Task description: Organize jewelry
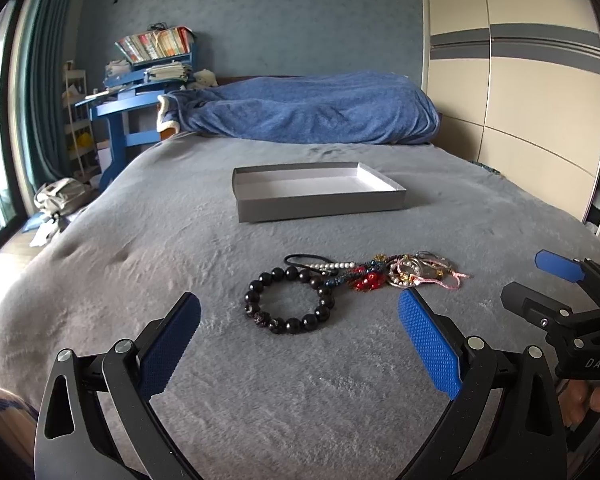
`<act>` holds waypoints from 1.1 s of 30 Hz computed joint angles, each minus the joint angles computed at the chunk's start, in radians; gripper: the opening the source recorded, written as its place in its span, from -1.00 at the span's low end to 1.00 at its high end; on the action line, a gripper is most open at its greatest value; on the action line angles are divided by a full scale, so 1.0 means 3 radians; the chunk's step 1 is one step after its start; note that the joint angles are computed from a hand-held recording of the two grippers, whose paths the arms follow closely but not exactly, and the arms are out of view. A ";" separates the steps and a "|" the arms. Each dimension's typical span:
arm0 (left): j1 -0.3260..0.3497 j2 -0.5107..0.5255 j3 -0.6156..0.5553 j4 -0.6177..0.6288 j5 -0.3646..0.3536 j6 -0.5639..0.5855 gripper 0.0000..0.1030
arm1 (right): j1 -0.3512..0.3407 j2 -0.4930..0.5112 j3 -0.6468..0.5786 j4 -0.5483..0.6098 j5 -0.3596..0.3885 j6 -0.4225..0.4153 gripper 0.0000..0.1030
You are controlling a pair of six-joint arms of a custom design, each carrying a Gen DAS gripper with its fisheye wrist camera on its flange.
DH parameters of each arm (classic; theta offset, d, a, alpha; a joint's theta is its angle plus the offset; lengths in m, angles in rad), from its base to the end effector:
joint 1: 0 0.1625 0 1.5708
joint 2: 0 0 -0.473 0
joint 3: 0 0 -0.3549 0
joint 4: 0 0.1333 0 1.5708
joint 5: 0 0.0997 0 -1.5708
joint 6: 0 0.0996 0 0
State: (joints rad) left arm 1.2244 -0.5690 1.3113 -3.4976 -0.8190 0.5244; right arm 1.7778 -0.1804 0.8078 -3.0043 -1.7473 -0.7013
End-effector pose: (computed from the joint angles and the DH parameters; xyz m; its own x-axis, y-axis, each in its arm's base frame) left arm -0.0703 -0.7879 0.2424 -0.7166 -0.1230 -0.6865 0.5623 0.4805 -0.6730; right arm 0.2968 -0.8496 0.0431 -0.6642 -0.4970 0.5585 -0.7471 0.4671 -0.4729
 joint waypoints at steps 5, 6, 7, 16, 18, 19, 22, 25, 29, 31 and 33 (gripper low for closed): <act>0.0005 -0.0004 0.0004 0.0002 -0.0007 0.0000 0.90 | -0.0004 0.0005 -0.0009 0.0004 0.0005 0.0000 0.90; 0.0004 -0.0002 0.0003 0.0002 -0.0007 0.0000 0.90 | -0.0003 0.0005 -0.0008 0.0004 0.0004 0.0003 0.90; 0.0005 -0.0003 0.0004 0.0000 -0.0009 0.0005 0.90 | -0.0003 0.0006 -0.0010 0.0004 0.0004 0.0002 0.90; 0.0014 -0.0008 0.0023 -0.0017 -0.0009 0.0015 0.90 | -0.0004 0.0014 -0.0026 0.0015 0.0010 0.0008 0.90; 0.0015 -0.0012 0.0025 -0.0011 -0.0009 0.0015 0.90 | -0.0004 0.0018 -0.0037 0.0027 0.0014 0.0010 0.90; 0.0012 -0.0009 0.0020 -0.0006 -0.0004 0.0012 0.90 | -0.0003 0.0021 -0.0042 0.0030 0.0015 0.0009 0.90; 0.0011 -0.0007 0.0017 -0.0004 0.0000 0.0012 0.90 | -0.0004 0.0022 -0.0044 0.0031 0.0017 0.0010 0.90; 0.0014 -0.0007 0.0017 -0.0005 -0.0001 0.0015 0.90 | -0.0003 0.0023 -0.0045 0.0031 0.0012 0.0012 0.90; 0.0011 0.0000 0.0007 -0.0007 0.0002 0.0018 0.90 | -0.0003 0.0021 -0.0042 0.0026 0.0015 0.0011 0.90; 0.0019 0.0004 0.0011 -0.0028 -0.0003 0.0035 0.90 | -0.0001 0.0023 -0.0044 0.0025 0.0016 0.0017 0.90; 0.0025 0.0006 0.0023 -0.0048 -0.0005 0.0052 0.90 | -0.0001 0.0023 -0.0044 0.0025 0.0016 0.0017 0.90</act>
